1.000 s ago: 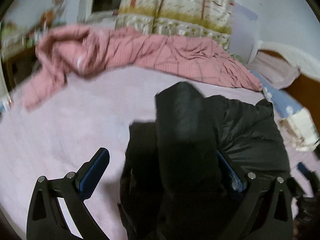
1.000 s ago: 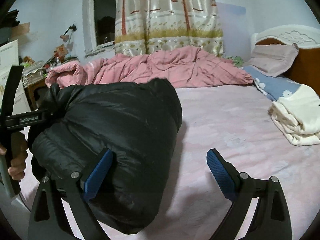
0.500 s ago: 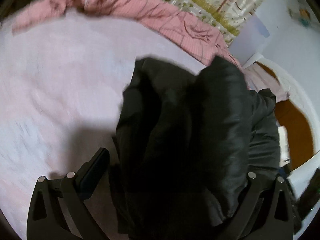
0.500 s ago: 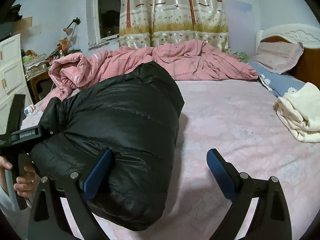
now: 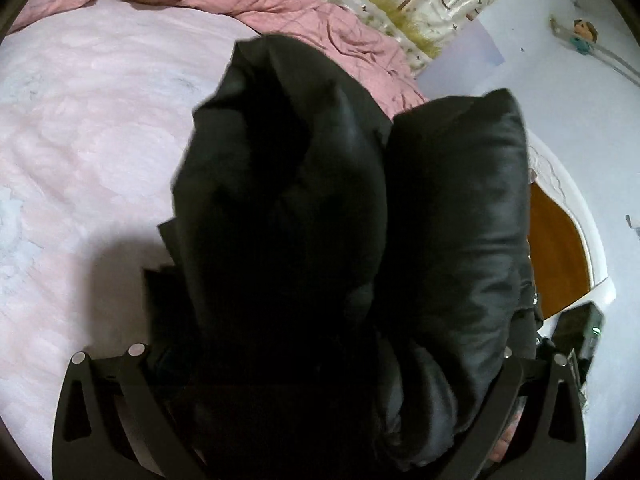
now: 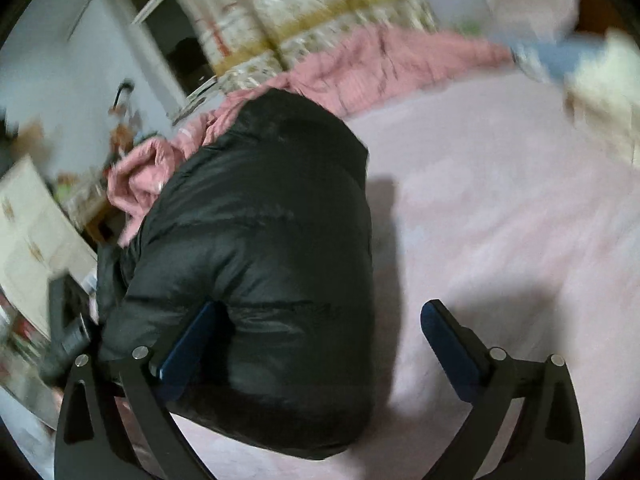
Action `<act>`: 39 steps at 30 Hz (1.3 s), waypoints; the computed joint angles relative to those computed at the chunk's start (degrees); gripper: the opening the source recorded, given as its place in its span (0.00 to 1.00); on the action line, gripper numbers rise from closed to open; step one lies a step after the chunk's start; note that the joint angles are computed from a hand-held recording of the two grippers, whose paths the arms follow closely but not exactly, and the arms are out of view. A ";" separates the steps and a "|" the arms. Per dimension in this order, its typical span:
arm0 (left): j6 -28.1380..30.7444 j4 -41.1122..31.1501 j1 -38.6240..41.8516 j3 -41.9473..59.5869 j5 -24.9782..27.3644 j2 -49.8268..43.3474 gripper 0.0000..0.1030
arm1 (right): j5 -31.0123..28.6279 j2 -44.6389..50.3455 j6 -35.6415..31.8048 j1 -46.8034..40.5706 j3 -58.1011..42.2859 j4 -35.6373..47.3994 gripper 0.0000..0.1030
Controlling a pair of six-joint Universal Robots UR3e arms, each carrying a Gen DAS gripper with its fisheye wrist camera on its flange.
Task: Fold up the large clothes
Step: 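Carry the lifted jacket bundle toward the cream garment by the headboard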
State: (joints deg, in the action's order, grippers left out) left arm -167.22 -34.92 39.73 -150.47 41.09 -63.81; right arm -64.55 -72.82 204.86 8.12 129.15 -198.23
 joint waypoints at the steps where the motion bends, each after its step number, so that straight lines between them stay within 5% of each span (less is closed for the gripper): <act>1: -0.39 0.89 -0.24 -0.05 0.08 -0.52 1.00 | 5.08 1.59 1.08 -2.31 0.49 -0.85 1.00; 2: -0.16 0.81 -0.23 0.26 -0.21 -1.20 1.00 | 9.22 3.38 1.82 -4.11 0.61 -1.67 1.00; 7: 0.46 2.19 -0.48 0.96 -2.43 -4.20 1.00 | 11.13 5.80 0.05 -2.60 -1.76 -1.82 1.00; 10: 1.01 1.81 0.44 0.45 -4.19 -3.72 0.89 | 9.63 6.32 -1.44 0.23 -4.26 -0.32 0.98; 14: 4.97 -6.19 3.84 -0.27 -8.40 1.36 0.61 | 2.51 5.54 -0.57 3.97 -4.28 -3.38 0.72; 19: 2.97 3.25 0.16 0.13 -3.64 3.25 0.43 | -1.81 3.90 -4.32 6.25 -4.02 -4.14 0.45; 24: -0.57 11.84 -3.74 -1.42 -0.21 6.41 0.40 | -10.04 -0.44 -7.48 10.03 -1.91 -5.65 0.40; 30: -0.38 11.18 -3.13 -2.23 -2.64 15.39 0.40 | -7.54 -7.59 -7.71 7.94 2.75 -6.90 0.40; 35: -4.66 18.04 -7.45 2.16 -1.38 9.82 0.40 | -6.82 -14.35 -8.74 5.91 5.13 -4.77 0.41; 39: -11.51 30.22 -17.56 9.84 5.85 -2.71 0.40 | -3.71 -20.62 -10.55 0.95 6.09 -1.05 0.41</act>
State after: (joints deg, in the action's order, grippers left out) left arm -178.72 -4.71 22.17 -140.63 46.93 -66.52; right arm -68.26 -93.44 194.31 9.06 135.25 -199.27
